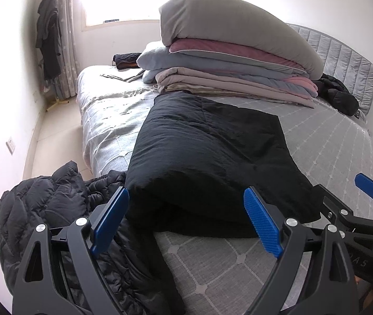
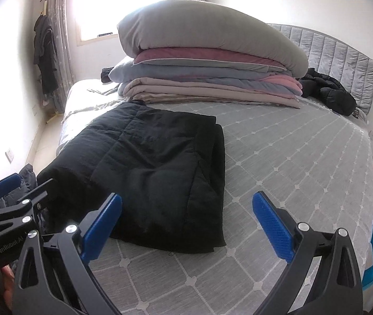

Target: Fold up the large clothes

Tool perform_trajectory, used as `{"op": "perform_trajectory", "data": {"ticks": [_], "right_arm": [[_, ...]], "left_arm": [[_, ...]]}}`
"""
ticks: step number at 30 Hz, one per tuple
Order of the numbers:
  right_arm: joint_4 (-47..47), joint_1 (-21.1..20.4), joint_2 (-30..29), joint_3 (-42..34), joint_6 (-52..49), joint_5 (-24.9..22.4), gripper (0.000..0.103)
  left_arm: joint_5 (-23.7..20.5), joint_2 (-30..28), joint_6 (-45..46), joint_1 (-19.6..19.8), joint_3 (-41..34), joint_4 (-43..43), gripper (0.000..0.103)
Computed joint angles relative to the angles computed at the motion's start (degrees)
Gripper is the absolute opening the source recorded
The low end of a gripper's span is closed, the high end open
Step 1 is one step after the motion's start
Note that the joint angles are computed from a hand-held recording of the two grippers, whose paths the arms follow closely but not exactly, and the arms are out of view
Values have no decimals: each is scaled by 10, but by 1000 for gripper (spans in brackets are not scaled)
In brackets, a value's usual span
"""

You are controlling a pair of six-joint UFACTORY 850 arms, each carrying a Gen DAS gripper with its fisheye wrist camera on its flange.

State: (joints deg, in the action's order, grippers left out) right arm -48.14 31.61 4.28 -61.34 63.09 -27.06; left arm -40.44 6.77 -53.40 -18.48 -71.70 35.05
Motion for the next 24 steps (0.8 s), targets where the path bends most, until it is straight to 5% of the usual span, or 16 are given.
{"op": "perform_trajectory", "data": {"ticks": [24], "right_arm": [[35,0,-13,-16,-28,-19,96]], "left_arm": [[-7,-6,8,1,-6,-16,86]]}}
